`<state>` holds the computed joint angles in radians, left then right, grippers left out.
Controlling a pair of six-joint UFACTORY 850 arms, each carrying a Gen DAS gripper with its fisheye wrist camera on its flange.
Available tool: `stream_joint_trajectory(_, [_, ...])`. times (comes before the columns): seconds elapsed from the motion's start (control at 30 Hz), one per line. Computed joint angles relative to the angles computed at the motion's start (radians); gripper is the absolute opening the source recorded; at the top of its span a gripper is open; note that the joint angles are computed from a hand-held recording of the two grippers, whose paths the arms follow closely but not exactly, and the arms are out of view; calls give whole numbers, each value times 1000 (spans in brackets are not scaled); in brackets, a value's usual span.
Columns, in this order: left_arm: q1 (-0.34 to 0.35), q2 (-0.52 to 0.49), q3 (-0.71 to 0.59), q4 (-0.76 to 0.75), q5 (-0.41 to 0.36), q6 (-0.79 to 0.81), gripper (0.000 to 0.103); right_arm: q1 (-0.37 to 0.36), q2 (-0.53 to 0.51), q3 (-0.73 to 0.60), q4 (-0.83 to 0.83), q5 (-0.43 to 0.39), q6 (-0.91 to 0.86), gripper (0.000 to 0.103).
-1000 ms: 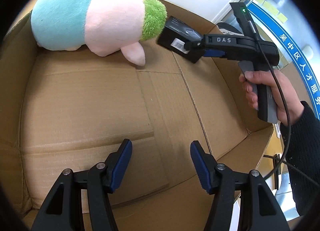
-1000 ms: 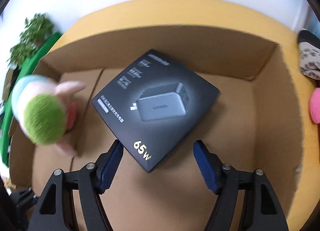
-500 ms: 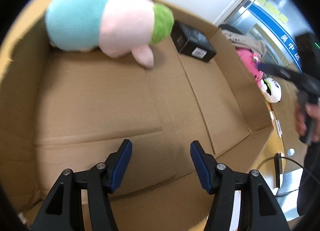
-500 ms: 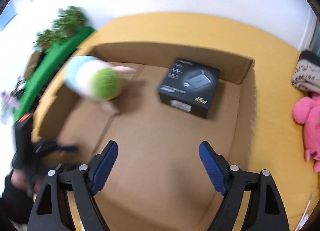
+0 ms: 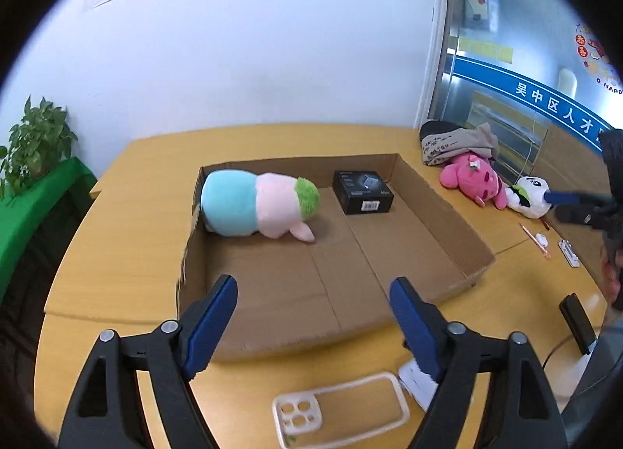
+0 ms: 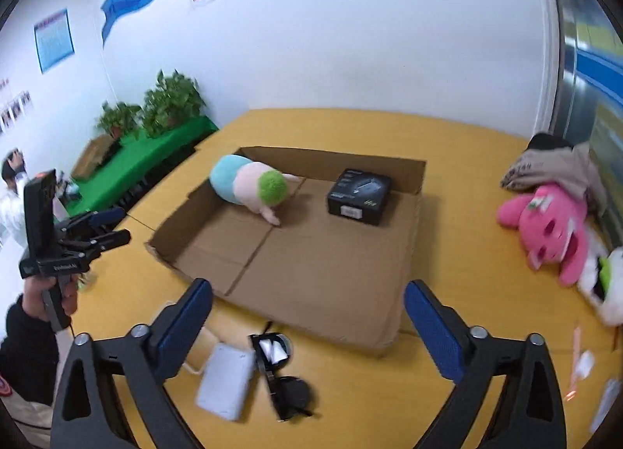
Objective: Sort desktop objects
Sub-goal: 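Move the left gripper to the white power bank on the table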
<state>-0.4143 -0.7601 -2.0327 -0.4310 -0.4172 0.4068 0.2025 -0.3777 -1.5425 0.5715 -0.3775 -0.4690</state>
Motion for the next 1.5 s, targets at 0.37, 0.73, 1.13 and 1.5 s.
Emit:
stream_joint_trajectory(0.37, [-7, 172, 274, -159, 99, 98, 82, 107, 105, 249, 271, 117, -225, 101])
stream_joint_trajectory(0.73, [-21, 94, 240, -412, -126, 312, 82, 185, 11, 296, 345, 46, -262, 101])
stream_joint_trajectory(1.13, [-53, -138, 2, -440, -362, 245, 79, 216, -123, 207, -223, 124, 368, 70])
stream_joint_trajectory(1.5, [-51, -205, -45, -457, -427, 171, 72, 215, -93, 254, -143, 171, 333, 70])
